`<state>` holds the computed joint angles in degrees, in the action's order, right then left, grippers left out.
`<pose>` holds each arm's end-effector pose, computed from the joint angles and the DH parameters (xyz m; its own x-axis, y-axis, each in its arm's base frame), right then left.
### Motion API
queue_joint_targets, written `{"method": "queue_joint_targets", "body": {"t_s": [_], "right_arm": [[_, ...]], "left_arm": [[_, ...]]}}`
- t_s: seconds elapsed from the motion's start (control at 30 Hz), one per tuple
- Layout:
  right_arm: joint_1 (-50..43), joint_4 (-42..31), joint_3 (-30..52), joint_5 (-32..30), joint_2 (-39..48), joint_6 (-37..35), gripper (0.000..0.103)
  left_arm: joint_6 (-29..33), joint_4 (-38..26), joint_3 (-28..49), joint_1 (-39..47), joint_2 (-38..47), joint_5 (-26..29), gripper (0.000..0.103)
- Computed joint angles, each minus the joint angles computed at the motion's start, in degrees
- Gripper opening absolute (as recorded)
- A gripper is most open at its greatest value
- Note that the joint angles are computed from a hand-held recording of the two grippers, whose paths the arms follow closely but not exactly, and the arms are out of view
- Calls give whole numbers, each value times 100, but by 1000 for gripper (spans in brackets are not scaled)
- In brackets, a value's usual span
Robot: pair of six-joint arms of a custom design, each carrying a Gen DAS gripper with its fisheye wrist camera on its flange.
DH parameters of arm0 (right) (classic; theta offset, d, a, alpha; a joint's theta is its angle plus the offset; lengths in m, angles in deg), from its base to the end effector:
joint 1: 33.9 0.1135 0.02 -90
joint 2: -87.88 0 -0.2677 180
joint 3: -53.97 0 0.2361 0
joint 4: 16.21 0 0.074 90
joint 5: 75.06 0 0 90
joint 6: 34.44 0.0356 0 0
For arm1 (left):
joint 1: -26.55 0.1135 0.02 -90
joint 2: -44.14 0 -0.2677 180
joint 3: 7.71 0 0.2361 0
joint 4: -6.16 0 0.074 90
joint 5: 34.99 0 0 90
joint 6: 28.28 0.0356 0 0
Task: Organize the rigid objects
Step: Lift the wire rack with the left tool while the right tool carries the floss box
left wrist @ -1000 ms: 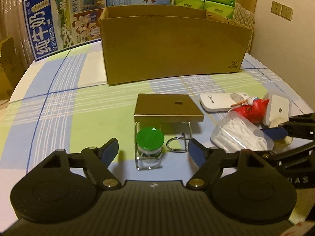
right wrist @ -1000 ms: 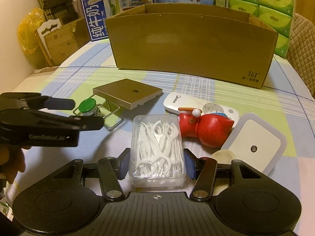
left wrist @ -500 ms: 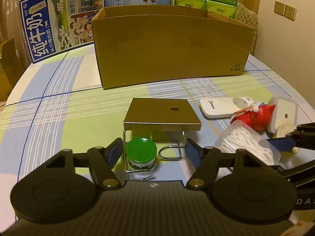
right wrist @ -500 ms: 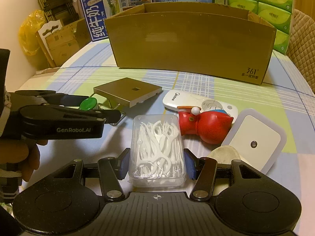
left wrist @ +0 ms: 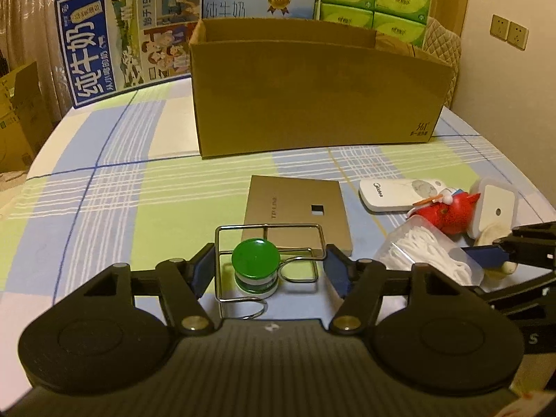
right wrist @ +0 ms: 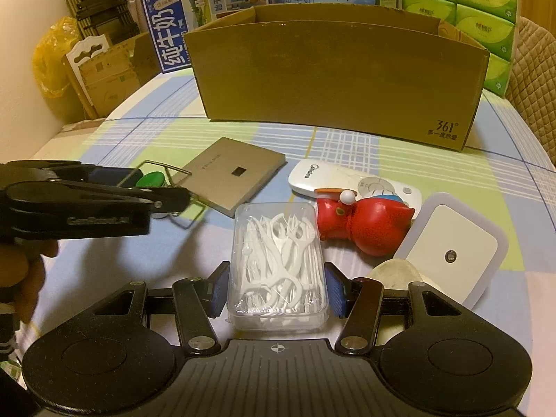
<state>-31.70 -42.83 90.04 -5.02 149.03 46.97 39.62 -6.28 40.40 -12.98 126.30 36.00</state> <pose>0.1707 0.0187 0.1636 -0.7384 -0.1689 -0.6528 -0.3618 0.9162 0.1723 0.2027 -0.1522 0.1684 -0.6796 0.0996 -0.7268 0.1868 0.9816 -0.0401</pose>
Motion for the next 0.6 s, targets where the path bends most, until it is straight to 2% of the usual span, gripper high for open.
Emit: {"method": "queue_joint_targets", "body": {"t_s": [0.6], "right_arm": [[135,120,-124,-13,-426,127,52]], "left_arm": [[-100,-579,137,-116,-776,-270,62]]}}
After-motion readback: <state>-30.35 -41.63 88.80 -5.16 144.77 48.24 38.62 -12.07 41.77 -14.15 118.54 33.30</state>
